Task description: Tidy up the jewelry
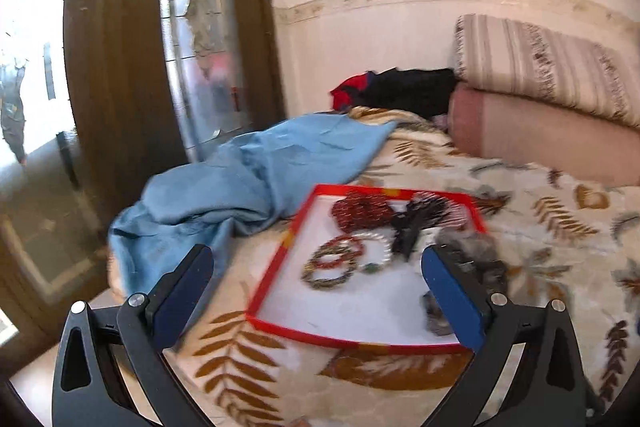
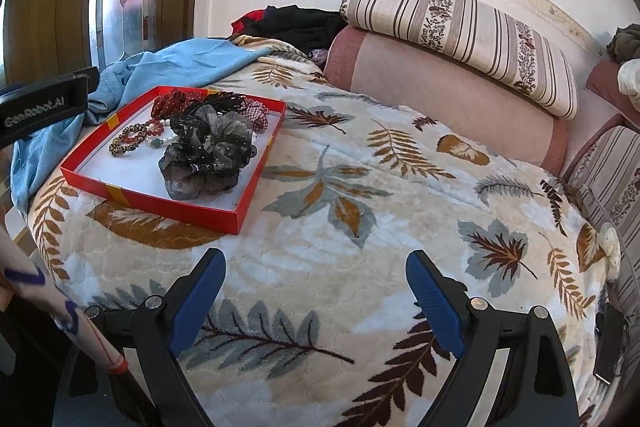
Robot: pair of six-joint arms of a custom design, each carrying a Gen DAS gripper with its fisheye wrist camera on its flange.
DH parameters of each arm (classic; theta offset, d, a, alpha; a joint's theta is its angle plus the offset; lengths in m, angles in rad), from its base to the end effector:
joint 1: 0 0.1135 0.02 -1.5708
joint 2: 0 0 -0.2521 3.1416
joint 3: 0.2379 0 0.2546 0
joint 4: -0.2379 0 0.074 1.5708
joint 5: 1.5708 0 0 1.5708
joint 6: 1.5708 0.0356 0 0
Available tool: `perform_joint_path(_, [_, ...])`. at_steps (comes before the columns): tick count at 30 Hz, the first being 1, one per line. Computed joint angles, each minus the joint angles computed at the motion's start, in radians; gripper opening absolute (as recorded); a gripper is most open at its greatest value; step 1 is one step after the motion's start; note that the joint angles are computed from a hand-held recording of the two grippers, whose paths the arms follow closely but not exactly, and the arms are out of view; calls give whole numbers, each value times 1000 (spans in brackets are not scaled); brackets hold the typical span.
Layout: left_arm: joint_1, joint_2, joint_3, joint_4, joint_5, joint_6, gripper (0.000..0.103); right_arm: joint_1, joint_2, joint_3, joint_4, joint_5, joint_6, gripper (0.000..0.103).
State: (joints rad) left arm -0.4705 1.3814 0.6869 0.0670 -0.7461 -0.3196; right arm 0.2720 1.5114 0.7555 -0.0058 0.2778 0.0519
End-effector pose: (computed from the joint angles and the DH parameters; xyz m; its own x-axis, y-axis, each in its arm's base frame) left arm 0.2624 -0.1064 0.1900 -0.4475 -0.0312 -0.8937 -0.3133 0.9415 0.1240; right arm 0.2960 0.0724 0.1644 -0.6674 -0.1343 -0.7325 -0.0326 0.9879 -0.1515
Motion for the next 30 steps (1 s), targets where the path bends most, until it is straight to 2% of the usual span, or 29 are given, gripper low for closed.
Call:
perform_joint_path(7, [2,22,20,-34,-19,11,103,7,-14,-9,2,7,-5,94])
perform_joint_path(12, [10,31,29,-50,23,13,103,9,-12,-10,0,10,-6,94])
perform_joint_path(30, [13,49,43,-75,35,-10,103,6,-3,-12,4,13,-13,94])
